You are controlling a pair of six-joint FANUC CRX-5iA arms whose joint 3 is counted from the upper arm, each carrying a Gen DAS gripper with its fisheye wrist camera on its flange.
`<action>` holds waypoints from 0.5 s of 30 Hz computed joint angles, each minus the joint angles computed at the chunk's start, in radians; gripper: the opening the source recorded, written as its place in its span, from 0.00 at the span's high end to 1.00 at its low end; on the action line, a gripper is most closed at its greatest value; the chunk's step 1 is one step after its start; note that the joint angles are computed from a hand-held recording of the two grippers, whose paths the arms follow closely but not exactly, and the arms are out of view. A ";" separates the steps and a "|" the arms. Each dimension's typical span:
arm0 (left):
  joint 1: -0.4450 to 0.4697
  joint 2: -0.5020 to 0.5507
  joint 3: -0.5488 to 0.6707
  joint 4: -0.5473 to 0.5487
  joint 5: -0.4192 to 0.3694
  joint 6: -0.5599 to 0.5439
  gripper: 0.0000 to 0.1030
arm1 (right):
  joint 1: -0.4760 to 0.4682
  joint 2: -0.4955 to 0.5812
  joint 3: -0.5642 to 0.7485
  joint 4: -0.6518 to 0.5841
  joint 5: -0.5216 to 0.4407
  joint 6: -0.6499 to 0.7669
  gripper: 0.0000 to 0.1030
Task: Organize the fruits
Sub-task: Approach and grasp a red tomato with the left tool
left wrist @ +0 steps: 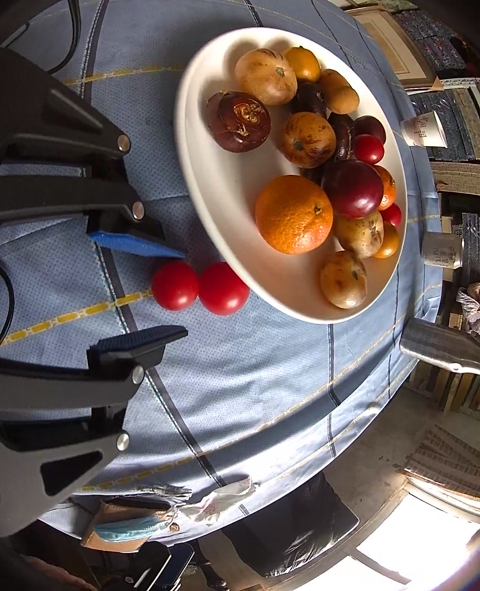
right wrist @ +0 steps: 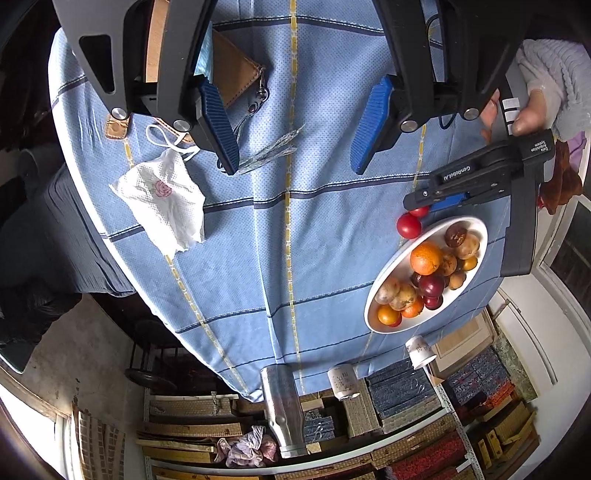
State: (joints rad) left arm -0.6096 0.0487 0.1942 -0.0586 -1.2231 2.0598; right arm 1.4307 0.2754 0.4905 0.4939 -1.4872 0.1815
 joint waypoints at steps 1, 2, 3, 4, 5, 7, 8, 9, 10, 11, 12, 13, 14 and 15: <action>0.000 0.001 -0.001 0.001 0.002 0.000 0.65 | -0.001 0.001 0.001 -0.001 0.000 0.000 0.38; 0.000 0.000 -0.003 0.001 0.004 -0.001 0.65 | -0.003 0.001 0.002 -0.003 0.000 0.000 0.38; 0.001 0.000 -0.005 0.004 0.007 -0.002 0.67 | -0.005 0.001 0.003 -0.005 0.000 0.001 0.38; 0.002 0.000 -0.006 0.004 0.010 -0.003 0.67 | -0.005 0.001 0.002 -0.006 0.001 0.000 0.38; 0.003 -0.001 -0.008 0.004 0.014 -0.006 0.72 | -0.006 0.002 0.003 -0.007 0.001 0.000 0.38; 0.007 -0.003 -0.014 0.014 0.021 -0.017 0.76 | -0.009 0.003 0.005 -0.012 0.005 0.002 0.38; 0.008 -0.005 -0.017 0.016 0.024 -0.021 0.76 | -0.010 0.003 0.004 -0.013 0.008 0.003 0.38; 0.008 -0.006 -0.018 0.017 0.024 -0.024 0.76 | -0.012 0.004 0.006 -0.014 0.009 0.005 0.38; 0.008 -0.007 -0.019 0.017 0.025 -0.026 0.76 | -0.013 0.006 0.008 -0.016 0.011 0.008 0.38; 0.006 -0.010 -0.020 0.016 0.026 -0.026 0.76 | -0.015 0.011 0.015 -0.017 0.012 0.014 0.38; 0.004 -0.012 -0.021 0.012 0.027 -0.025 0.76 | -0.016 0.012 0.017 -0.018 0.013 0.018 0.38; 0.002 -0.015 -0.018 0.007 0.024 -0.025 0.76 | -0.018 0.018 0.025 -0.021 0.016 0.026 0.38; -0.001 -0.021 -0.018 0.000 0.023 -0.024 0.76 | -0.021 0.022 0.031 -0.024 0.019 0.032 0.38; -0.003 -0.027 -0.017 -0.008 0.021 -0.023 0.76 | -0.024 0.029 0.040 -0.029 0.023 0.042 0.38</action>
State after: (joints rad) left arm -0.6128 0.0221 0.1775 -0.0666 -1.2022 2.0368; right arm 1.4065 0.3043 0.5303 0.4649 -1.4639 0.2231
